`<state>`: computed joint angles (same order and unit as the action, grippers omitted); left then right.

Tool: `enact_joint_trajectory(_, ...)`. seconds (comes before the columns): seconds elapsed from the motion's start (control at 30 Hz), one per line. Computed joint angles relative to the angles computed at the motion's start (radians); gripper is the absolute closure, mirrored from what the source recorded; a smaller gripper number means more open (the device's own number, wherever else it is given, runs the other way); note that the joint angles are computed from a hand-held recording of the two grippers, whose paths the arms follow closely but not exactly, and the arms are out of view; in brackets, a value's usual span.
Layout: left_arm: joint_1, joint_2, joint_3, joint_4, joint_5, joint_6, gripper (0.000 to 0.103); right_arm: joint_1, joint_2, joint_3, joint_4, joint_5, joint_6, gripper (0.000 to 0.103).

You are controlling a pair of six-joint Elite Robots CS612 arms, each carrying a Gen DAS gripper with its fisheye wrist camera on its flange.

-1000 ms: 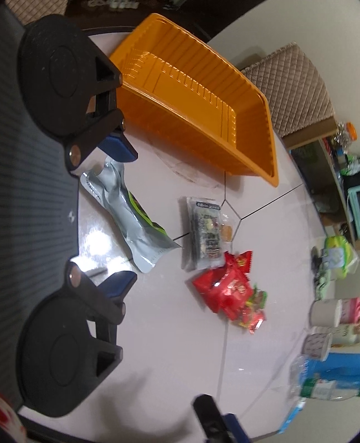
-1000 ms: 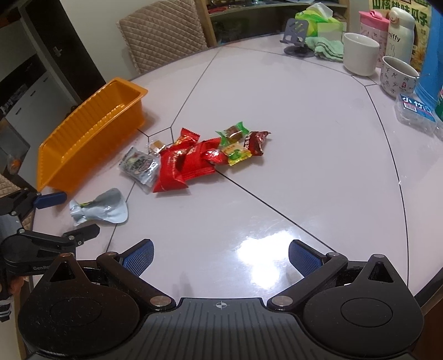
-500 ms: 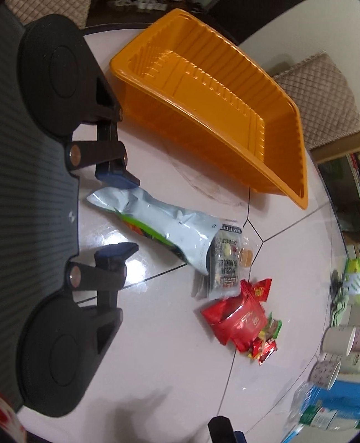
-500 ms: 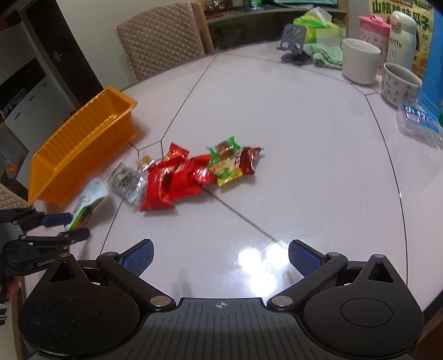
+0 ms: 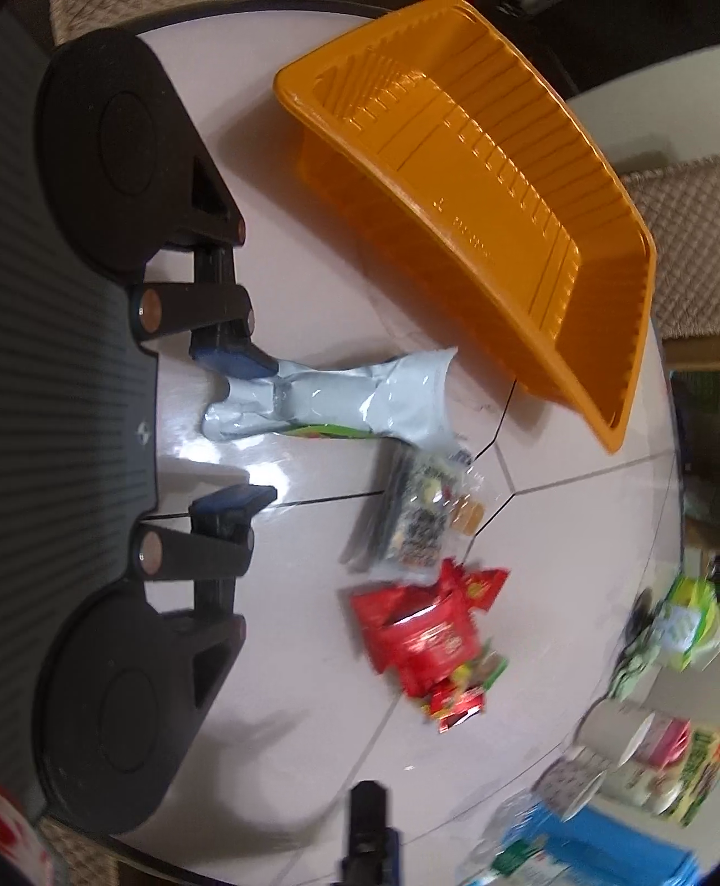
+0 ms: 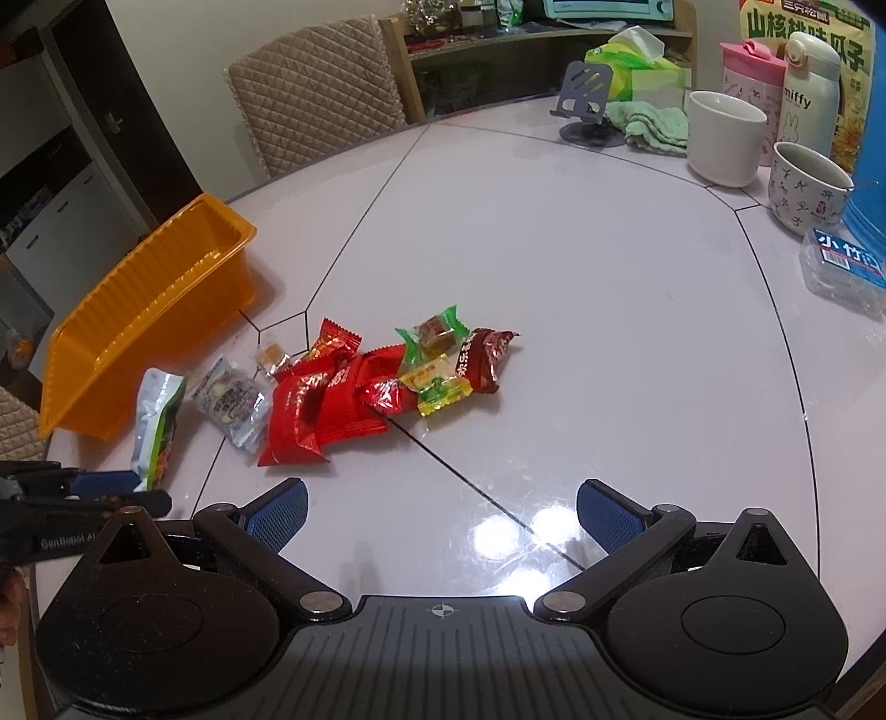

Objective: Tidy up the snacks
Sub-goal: 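Move the left tool to the silver-green pouch and close on it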

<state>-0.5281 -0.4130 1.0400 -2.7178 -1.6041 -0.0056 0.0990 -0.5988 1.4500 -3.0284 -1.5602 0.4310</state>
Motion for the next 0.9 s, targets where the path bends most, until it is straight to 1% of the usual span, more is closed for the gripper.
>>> enact_joint_trajectory(0.07,0.000,0.003,-0.007,-0.001,0.007,-0.020,0.056,-0.002,0.002,-0.002,0.001,0.001,-0.001,0.000)
enact_joint_trajectory(0.17,0.000,0.003,-0.009,-0.015,0.016,-0.044,0.056,-0.004,0.004,-0.004,0.001,-0.001,0.004,0.000)
enact_joint_trajectory(0.23,-0.001,0.005,-0.011,-0.026,0.030,-0.044,0.054,-0.005,0.005,-0.005,-0.002,-0.004,0.006,0.000)
enact_joint_trajectory(0.27,-0.002,0.007,-0.014,-0.030,0.043,-0.036,0.051,-0.006,0.006,-0.004,-0.005,-0.004,0.006,0.000)
enact_joint_trajectory(0.33,-0.004,0.017,-0.031,-0.019,0.058,-0.022,0.050,-0.007,0.008,-0.006,-0.012,-0.005,0.004,0.000)
enact_joint_trajectory(0.47,0.000,0.037,-0.070,0.009,0.037,-0.027,0.051,-0.006,0.016,-0.015,-0.030,-0.006,-0.009,0.000)
enact_joint_trajectory(0.63,0.002,0.060,-0.117,0.044,0.037,-0.088,0.053,-0.003,0.030,-0.028,-0.064,-0.003,-0.035,0.002)
enact_joint_trajectory(0.67,0.002,0.064,-0.124,0.048,0.043,-0.097,0.056,-0.002,0.033,-0.032,-0.069,-0.003,-0.042,0.007)
enact_joint_trajectory(0.7,0.002,0.068,-0.131,0.053,0.047,-0.103,0.062,-0.002,0.036,-0.035,-0.069,0.001,-0.049,0.011)
enact_joint_trajectory(0.8,0.003,0.074,-0.144,0.069,0.052,-0.123,0.066,-0.001,0.043,-0.044,-0.071,0.010,-0.058,0.014)
enact_joint_trajectory(0.83,0.003,0.074,-0.143,0.065,0.051,-0.123,0.069,-0.001,0.045,-0.046,-0.077,0.012,-0.062,0.014)
enact_joint_trajectory(0.87,0.004,0.074,-0.141,0.062,0.044,-0.124,0.076,0.000,0.047,-0.049,-0.080,0.014,-0.066,0.015)
enact_joint_trajectory(0.9,0.004,0.073,-0.139,0.059,0.048,-0.132,0.076,0.000,0.049,-0.052,-0.082,0.016,-0.071,0.017)
